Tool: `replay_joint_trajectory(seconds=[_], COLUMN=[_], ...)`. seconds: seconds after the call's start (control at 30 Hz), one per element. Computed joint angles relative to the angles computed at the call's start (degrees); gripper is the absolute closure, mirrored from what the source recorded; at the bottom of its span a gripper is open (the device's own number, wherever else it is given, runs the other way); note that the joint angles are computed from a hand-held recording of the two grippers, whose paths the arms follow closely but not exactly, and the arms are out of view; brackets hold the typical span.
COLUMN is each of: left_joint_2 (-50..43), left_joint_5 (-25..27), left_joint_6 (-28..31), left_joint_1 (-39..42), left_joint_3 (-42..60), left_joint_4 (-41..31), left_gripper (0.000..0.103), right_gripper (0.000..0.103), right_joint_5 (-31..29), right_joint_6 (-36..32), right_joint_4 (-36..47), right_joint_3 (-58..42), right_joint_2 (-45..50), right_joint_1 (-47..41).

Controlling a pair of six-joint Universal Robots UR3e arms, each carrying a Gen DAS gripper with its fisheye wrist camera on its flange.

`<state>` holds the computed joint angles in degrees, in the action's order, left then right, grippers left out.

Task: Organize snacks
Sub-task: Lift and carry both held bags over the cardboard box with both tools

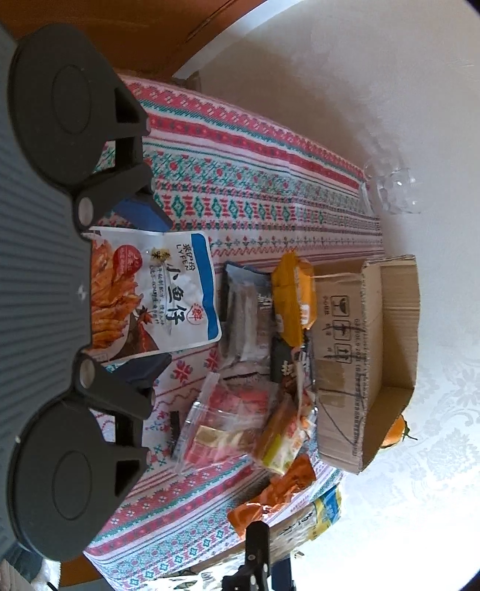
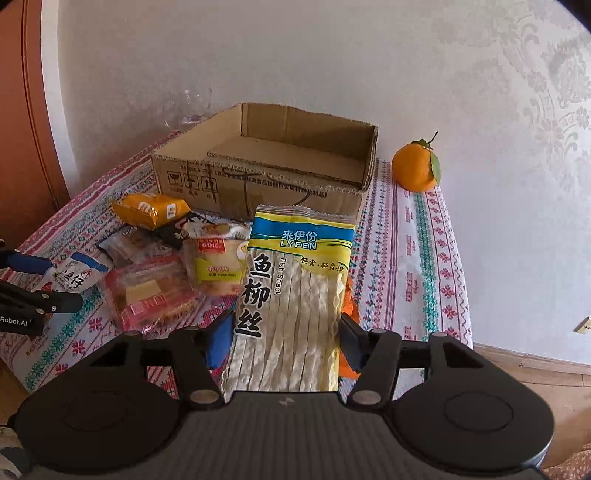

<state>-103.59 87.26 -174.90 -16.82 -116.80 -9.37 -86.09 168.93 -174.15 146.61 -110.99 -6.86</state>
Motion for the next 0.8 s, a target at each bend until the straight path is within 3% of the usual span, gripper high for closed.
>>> replay_joint_trajectory(seconds=[0.4,0.63,0.8], left_joint_2=[3.21,-2.83,-10.67], left_joint_5=[-3.75,-5.87,-8.09], left_joint_6=[3.18,5.33,5.43], left_joint_1=[1.57,1.42,1.27], left_joint_3=[5.85,18.76,33.35], left_joint_4=[-8.34,-13.35,-18.91], left_gripper=[0.033,0.033,0.033], right_gripper=[0.039,0.039,0.039], right_joint_5=[4.55,6.7,8.33], right_joint_6=[-2.63,-4.47,-5.51], right_joint_4=[6.65,8.59,9.51], right_joint_3=[-7.59,-15.04,-20.92], right_joint_2=[1.17,6.82,11.15], right_joint_1=[-2.67,-3.07,-4.19])
